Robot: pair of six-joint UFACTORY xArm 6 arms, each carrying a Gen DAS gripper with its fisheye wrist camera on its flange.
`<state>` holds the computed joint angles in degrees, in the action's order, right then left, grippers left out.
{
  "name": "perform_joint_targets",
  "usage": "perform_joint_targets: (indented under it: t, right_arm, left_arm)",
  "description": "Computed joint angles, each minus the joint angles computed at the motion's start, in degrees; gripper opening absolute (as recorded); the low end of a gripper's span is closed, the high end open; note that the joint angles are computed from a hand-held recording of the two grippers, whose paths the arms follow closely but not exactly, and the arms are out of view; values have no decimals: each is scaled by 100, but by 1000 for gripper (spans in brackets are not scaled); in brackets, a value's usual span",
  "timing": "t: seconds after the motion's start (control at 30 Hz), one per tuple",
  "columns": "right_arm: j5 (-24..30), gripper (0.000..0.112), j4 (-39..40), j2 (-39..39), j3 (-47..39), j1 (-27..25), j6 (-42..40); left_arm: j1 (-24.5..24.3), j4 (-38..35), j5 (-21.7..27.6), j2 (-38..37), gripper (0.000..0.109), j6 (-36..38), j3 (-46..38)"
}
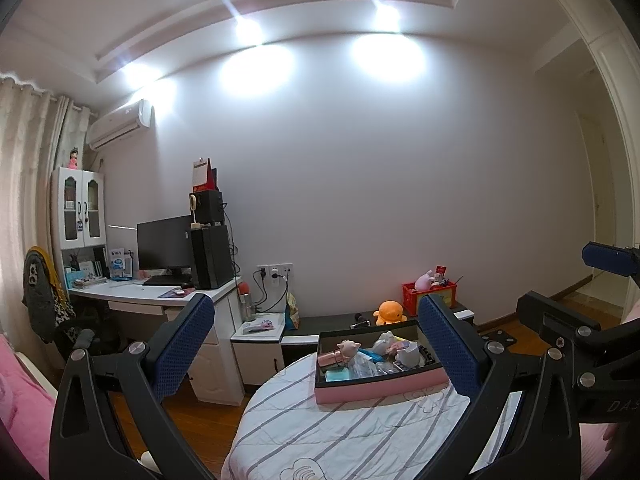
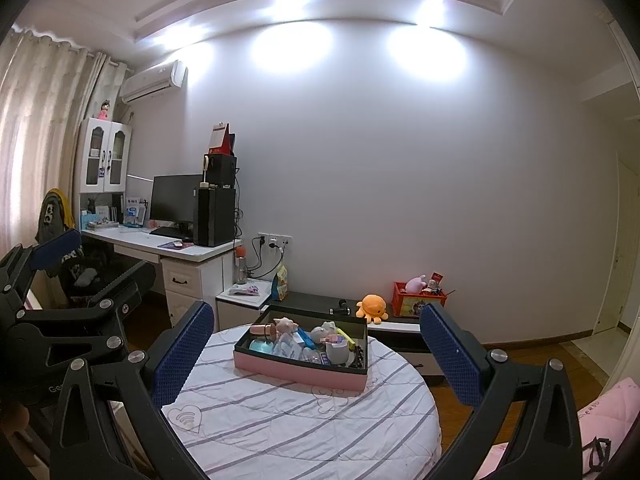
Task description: Organize rigid objects
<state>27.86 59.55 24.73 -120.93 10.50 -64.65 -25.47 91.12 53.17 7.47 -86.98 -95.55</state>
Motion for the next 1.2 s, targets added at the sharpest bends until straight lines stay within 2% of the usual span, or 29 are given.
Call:
perform_joint_targets:
  t: [0.67, 1.2]
  right_arm:
    - [40, 103, -94, 33, -33, -6, 81]
    - [100, 103, -161, 83, -123, -17, 166]
  left_arm:
    - [36, 67, -106, -253, 103, -117, 290]
    - [109, 115, -133, -122, 103, -97, 151]
